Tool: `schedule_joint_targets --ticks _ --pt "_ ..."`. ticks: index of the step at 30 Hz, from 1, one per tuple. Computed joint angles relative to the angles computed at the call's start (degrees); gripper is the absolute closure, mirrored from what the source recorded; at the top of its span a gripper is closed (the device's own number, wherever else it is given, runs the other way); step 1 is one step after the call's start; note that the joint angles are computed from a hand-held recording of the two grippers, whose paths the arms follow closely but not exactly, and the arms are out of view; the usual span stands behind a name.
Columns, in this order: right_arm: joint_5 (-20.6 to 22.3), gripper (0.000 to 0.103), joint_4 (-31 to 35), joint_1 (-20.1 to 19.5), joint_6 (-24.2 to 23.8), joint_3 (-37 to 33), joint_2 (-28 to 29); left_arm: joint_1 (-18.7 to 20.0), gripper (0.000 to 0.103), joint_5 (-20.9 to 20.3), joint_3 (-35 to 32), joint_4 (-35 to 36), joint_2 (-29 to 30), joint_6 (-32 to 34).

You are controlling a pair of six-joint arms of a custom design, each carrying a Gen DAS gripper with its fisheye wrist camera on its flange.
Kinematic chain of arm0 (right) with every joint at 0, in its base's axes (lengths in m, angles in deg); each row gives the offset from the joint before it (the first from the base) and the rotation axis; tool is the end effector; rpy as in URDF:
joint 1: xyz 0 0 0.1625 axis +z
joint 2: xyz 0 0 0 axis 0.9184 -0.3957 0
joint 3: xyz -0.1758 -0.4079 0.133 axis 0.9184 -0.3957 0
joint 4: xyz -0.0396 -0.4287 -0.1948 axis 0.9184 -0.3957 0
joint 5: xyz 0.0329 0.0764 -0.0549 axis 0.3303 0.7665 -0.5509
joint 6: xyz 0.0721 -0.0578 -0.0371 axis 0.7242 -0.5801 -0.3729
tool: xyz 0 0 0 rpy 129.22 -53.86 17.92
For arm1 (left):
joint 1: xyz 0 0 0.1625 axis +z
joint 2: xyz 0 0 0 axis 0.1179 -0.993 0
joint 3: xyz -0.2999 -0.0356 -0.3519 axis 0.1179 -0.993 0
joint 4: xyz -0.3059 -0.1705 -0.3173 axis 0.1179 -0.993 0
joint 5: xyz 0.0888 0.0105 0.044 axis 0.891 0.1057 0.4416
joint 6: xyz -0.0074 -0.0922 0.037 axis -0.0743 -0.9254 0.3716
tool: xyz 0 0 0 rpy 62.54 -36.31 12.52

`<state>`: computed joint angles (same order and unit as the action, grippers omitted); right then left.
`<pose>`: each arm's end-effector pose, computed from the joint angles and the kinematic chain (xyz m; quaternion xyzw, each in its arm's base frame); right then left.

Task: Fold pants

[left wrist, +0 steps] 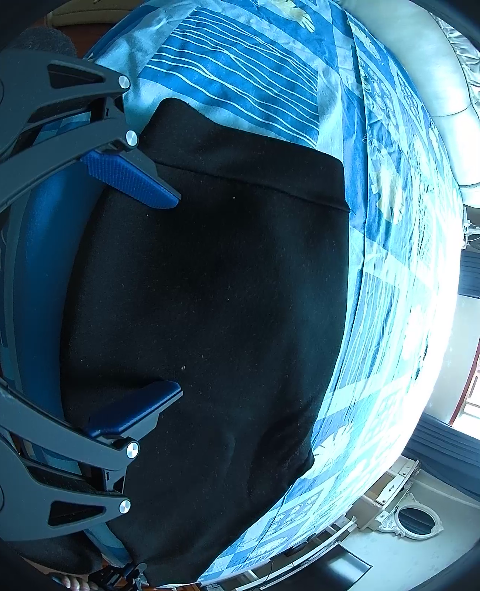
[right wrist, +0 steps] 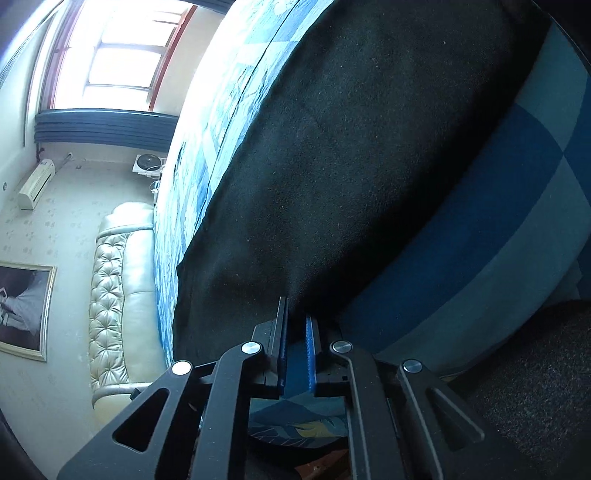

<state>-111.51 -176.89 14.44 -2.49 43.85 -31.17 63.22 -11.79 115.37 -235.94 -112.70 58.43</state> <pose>0.0180 -0.8052 0.1619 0.1076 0.9814 -0.1547 0.0374 -0.0156 -0.6673 0.2378 -0.1082 0.8669 -0.3475 0.3405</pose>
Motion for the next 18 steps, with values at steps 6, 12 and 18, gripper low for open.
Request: schedule_joint_targets --ticks 6,12,18 --pt "-3.7 0.069 -0.2 0.7 -10.1 -1.6 -3.0 0.0 0.009 0.0 0.2 -0.6 0.0 1.0" --pt "-6.6 0.065 -5.1 -2.7 -20.7 -9.6 -4.8 -0.4 0.009 0.7 0.3 -1.3 0.1 2.0" --pt "-9.8 0.058 5.8 -7.1 -18.1 -25.4 0.5 -1.3 0.009 0.6 1.2 -5.9 0.1 5.1"
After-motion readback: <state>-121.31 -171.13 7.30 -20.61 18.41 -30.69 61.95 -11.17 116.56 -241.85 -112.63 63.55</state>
